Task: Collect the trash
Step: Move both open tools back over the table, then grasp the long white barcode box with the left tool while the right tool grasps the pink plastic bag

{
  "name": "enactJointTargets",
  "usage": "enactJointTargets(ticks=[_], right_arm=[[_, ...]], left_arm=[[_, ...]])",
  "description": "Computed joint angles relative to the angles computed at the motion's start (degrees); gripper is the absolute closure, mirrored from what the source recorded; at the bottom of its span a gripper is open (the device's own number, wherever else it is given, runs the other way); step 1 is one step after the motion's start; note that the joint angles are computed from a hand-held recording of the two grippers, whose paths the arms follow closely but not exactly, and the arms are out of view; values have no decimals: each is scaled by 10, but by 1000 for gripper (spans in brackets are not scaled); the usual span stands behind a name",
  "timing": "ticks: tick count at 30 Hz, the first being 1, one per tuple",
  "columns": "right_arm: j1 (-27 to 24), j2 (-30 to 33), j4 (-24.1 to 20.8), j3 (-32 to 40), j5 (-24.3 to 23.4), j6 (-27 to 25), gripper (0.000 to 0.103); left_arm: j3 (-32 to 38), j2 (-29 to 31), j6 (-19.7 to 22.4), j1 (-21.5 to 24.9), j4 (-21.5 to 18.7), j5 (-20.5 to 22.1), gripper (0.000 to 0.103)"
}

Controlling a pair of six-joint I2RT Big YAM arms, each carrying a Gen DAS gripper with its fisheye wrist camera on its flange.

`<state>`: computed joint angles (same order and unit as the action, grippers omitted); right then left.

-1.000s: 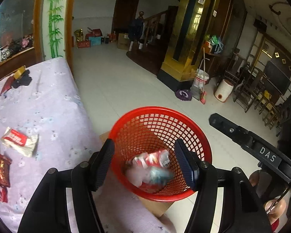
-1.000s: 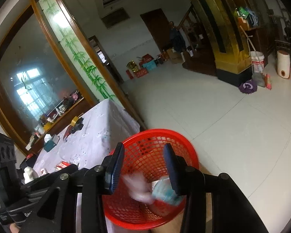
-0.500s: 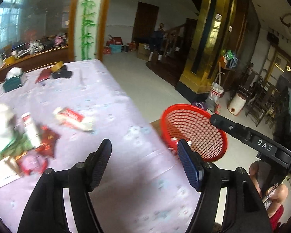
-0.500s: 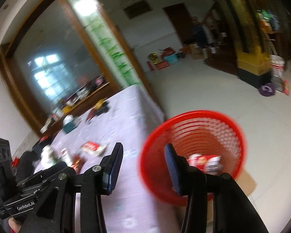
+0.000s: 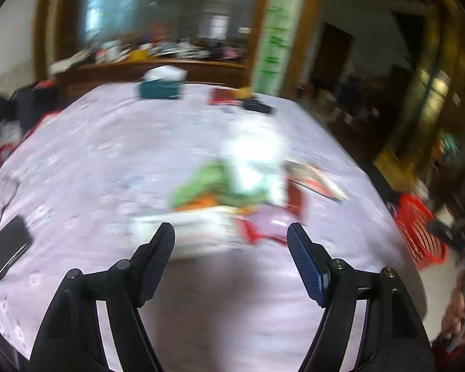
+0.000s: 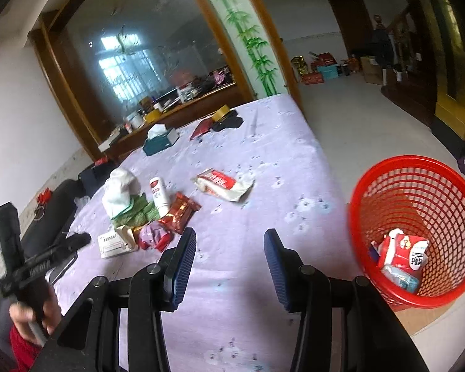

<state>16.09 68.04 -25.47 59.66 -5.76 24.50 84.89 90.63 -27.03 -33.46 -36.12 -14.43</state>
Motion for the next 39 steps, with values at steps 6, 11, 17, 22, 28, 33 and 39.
enactJointTargets(ticks=[6, 11, 17, 22, 28, 33, 39], right_arm=[[23, 17, -9, 17, 11, -2, 53], [34, 30, -20, 27, 20, -2, 53], [33, 42, -28, 37, 18, 4, 53], [37, 52, -31, 44, 14, 4, 53], [48, 65, -33, 55, 11, -3, 53], [52, 72, -33, 62, 2, -3, 53], [51, 86, -43, 74, -7, -8, 53]], left_arm=[[15, 35, -26, 89, 2, 70, 30], [46, 82, -16, 118, 6, 172, 30], [39, 87, 17, 110, -18, 254, 30], [-10, 43, 76, 72, -17, 256, 30], [-10, 40, 156, 24, -36, 242, 30], [31, 76, 158, 13, -54, 231, 30], [56, 95, 133, 5, -52, 198, 63]])
